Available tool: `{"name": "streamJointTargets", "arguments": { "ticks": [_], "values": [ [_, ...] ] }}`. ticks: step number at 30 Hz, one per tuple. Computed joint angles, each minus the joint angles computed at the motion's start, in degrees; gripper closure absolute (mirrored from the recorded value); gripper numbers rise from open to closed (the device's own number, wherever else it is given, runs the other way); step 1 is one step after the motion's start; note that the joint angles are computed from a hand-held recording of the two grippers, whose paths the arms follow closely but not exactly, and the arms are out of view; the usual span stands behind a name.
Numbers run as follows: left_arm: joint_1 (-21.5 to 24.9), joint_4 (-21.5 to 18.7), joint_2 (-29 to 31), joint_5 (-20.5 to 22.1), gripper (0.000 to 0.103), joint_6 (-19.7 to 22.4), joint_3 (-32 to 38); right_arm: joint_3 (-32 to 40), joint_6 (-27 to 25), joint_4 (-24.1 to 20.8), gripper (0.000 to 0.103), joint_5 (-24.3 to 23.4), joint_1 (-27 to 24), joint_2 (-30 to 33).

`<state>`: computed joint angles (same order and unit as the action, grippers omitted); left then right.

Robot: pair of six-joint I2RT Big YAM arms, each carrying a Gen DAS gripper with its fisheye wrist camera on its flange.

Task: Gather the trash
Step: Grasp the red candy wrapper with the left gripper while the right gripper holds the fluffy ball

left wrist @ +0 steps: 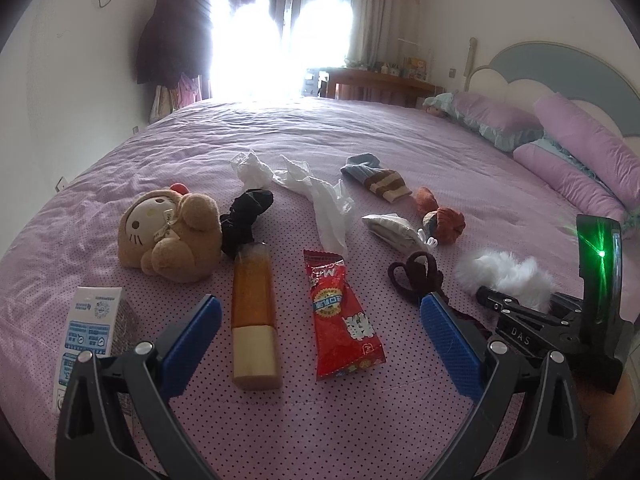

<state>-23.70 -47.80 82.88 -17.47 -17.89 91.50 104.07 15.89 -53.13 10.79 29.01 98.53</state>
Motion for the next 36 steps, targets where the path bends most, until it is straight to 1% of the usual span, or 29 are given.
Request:
{"name": "streamJointTargets", "arguments": {
  "ticks": [2, 5, 9, 10, 12, 13, 14, 16, 17, 18, 19, 21, 22, 23, 24, 25, 26, 27, 28, 29, 34, 36],
  "values": [
    [0.01, 0.15, 0.17, 0.42, 0.004, -0.06, 0.18, -1.28, -0.32, 1.24, 0.079, -0.45, 0.13, -1.14],
    [-0.56, -0.06, 0.82, -0.83, 0.004, 0.17, 1.09, -3.11, -0.81, 3.46, 0.079, -0.48, 0.30, -2.97],
    [-1.00, 0.16, 2.38, 1.07, 0.004, 0.67, 2.79, -5.16, -0.64, 5.82, 0.079, -0.50, 0.35, -5.48],
    [-1.15, 0.29, 2.98, 0.98, 0.004, 0.89, 3.28, -5.50, -0.74, 6.20, 0.079, -0.42, 0.39, -5.97],
    [-1.37, -0.82, 4.67, 0.28, 0.004, 1.26, 4.87, -5.78, -1.06, 6.74, 0.079, -0.46, 0.44, -6.51],
    [-1.41, -2.08, 5.81, -0.66, 0.004, 1.23, 5.95, -5.87, -1.11, 6.80, 0.079, -0.43, 0.47, -6.70],
    [-1.23, -3.19, 6.68, -1.12, 0.004, 0.79, 6.72, -5.79, -1.20, 6.83, 0.079, -0.67, 0.45, -6.71],
    [-0.32, -5.76, 8.37, -0.50, 0.005, -0.93, 8.06, -5.83, -1.25, 6.90, 0.079, -1.07, 0.49, -6.87],
    [0.02, -5.68, 8.60, -0.44, 0.006, -1.30, 7.87, -6.01, -1.39, 7.07, 0.079, -1.32, 0.42, -6.96],
    [0.00, -5.04, 8.57, -1.78, 0.006, -0.78, 7.48, -5.98, -1.44, 7.14, 0.079, -1.51, 0.44, -6.94],
    [-0.03, -5.39, 8.87, -2.74, 0.006, -0.42, 7.81, -6.03, -1.48, 7.25, 0.079, -1.69, 0.50, -6.99],
    [0.09, -5.56, 9.18, -2.33, 0.008, -0.27, 8.24, -6.06, -1.86, 7.33, 0.079, -2.16, 0.63, -6.98],
    [0.07, -6.02, 9.53, -2.79, 0.010, -0.13, 8.69, -6.09, -1.89, 7.43, 0.079, -2.48, 0.69, -6.97],
    [0.03, -6.39, 9.86, -3.12, 0.015, 0.27, 9.10, -6.06, -1.80, 7.48, 0.079, -2.92, 0.73, -6.93],
    [0.00, -6.55, 10.07, -3.18, 0.024, 0.78, 9.34, -6.01, -1.65, 7.60, 0.079, -3.19, 0.80, -6.86],
    [0.13, -6.29, 10.04, -1.99, 0.032, 1.17, 9.26, -6.02, -1.57, 7.67, 0.079, -3.26, 0.88, -6.82],
    [0.66, -7.47, 10.55, 0.99, 0.052, 0.65, 9.90, -6.04, -1.51, 7.71, 0.079, -3.36, 0.93, -6.83],
    [1.30, -9.00, 11.23, 4.12, 0.057, -0.32, 10.48, -6.10, -1.42, 7.74, 0.079, -3.55, 0.94, -6.84],
    [1.37, -10.03, 11.84, 3.78, 0.057, -0.74, 10.80, -6.14, -1.31, 7.78, 0.079, -3.72, 0.94, -6.80],
    [1.04, -9.70, 11.79, 2.12, 0.057, -0.40, 10.39, -6.21, -1.16, 7.85, 0.079, -3.97, 0.89, -6.87],
    [0.68, -9.74, 11.82, 1.59, 0.058, -0.98, 10.43, -6.15, -1.16, 7.74, 0.079, -4.00, 0.80, -6.97],
    [0.68, -9.41, 11.83, 1.28, 0.067, -0.94, 10.39, -6.31, -1.19, 7.73, 0.079, -4.03, 0.73, -7.05]
  ]
}}
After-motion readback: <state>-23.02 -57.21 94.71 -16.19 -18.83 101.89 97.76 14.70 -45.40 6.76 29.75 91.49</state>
